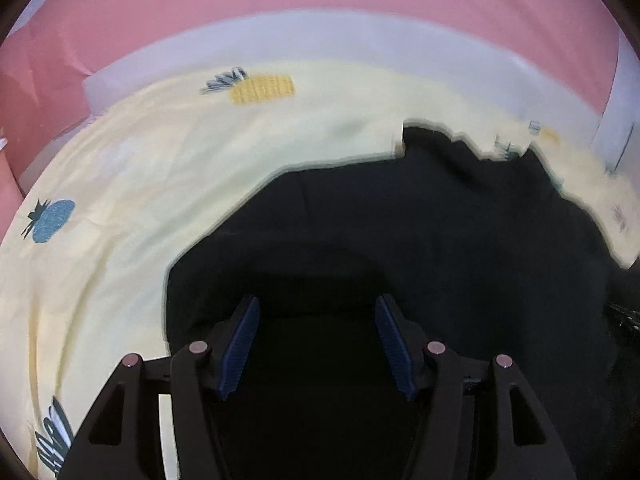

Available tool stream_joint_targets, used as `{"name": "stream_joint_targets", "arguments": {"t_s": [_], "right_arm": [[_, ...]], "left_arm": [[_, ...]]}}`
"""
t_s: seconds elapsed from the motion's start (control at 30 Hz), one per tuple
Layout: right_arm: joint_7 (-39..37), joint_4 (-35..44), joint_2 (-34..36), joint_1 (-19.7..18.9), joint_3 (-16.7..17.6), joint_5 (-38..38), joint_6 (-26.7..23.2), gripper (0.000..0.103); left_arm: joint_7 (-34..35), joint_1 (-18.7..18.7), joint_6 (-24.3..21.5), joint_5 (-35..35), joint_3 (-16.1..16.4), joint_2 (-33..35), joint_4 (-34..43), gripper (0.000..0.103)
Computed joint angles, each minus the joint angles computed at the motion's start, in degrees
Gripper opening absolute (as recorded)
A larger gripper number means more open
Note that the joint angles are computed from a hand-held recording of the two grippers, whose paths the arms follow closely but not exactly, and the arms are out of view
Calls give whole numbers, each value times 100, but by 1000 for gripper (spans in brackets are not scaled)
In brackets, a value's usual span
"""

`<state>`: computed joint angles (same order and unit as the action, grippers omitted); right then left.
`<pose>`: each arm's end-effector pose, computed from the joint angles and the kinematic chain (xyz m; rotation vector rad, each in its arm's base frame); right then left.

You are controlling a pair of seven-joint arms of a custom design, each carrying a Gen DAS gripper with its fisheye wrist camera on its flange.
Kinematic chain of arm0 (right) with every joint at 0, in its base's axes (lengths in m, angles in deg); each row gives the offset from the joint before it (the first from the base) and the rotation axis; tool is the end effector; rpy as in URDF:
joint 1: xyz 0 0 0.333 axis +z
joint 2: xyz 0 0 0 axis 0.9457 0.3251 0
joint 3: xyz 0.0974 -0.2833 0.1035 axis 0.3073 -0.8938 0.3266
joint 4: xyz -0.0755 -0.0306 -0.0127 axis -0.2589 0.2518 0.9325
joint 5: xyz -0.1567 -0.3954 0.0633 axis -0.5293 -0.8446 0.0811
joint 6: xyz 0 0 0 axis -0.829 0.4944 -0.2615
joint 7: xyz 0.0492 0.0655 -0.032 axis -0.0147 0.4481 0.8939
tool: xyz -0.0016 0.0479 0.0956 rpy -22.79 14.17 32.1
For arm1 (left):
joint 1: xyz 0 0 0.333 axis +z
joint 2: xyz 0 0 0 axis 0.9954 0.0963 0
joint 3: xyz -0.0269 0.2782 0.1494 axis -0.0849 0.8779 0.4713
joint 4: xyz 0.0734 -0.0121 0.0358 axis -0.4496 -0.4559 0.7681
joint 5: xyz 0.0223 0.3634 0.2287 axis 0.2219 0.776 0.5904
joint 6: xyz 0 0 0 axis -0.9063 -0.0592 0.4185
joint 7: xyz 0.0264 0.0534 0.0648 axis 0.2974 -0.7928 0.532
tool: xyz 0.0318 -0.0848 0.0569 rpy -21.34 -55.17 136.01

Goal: Fold large clothes

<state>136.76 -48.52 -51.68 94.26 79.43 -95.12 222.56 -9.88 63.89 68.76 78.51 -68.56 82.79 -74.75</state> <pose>0.6652 0.2754 0.4205 -1.9566 1.8112 -0.4383 0.6477 -0.3467 0.4435 -1.8786 1.7756 -0.6502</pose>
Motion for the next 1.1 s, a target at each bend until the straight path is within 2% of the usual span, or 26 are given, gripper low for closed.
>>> {"name": "stream_joint_targets", "arguments": {"t_s": [0.07,0.13,0.27,0.37,0.4,0.47,0.6,0.77,0.87,0.9,0.97,1.1], "right_arm": [[-20,-203,-93,-76,29,155,267,16],[0,-391,-298,-101,23,208,251,16],[283,-1046,-837,-70,14,-133,654,17],[-197,-1085,-808,-221,249,252,265,18],[-158,-1178,-887,-218,243,239,287,18],[-89,-1276,-1100,-235,262,280,203,18],[49,-2069,-1960,-304,403,70,543,18],[240,-3082,-3129,-579,761,56,757,22],[369,-3579,-3795,-801,1041,42,708,26],[474,-3763,-4078,-899,1160,-5,636,34],[533,-4041,-4503,-997,1289,42,554,41],[502,-4437,-5147,-1092,1411,282,379,41]], "left_arm": [[-61,-45,-35,103,25,-50,-62,62],[-63,19,92,-17,-44,-249,-282,62],[-307,-17,267,143,-124,-715,-853,63],[-107,-44,-63,31,-280,-702,-908,65],[-100,-62,-156,0,-311,-747,-932,65],[-17,-13,-73,-262,-409,-967,-1124,65],[-218,-46,-38,-413,-575,-1608,-1635,65],[-465,-108,66,-676,-858,-2416,-2292,65],[-617,-174,-57,-768,-1034,-2738,-2492,65],[-675,-199,-89,-800,-1085,-2826,-2539,65],[-778,-246,-129,-874,-1169,-2973,-2611,65],[-826,-369,-212,-993,-1316,-3174,-2667,65]]}}
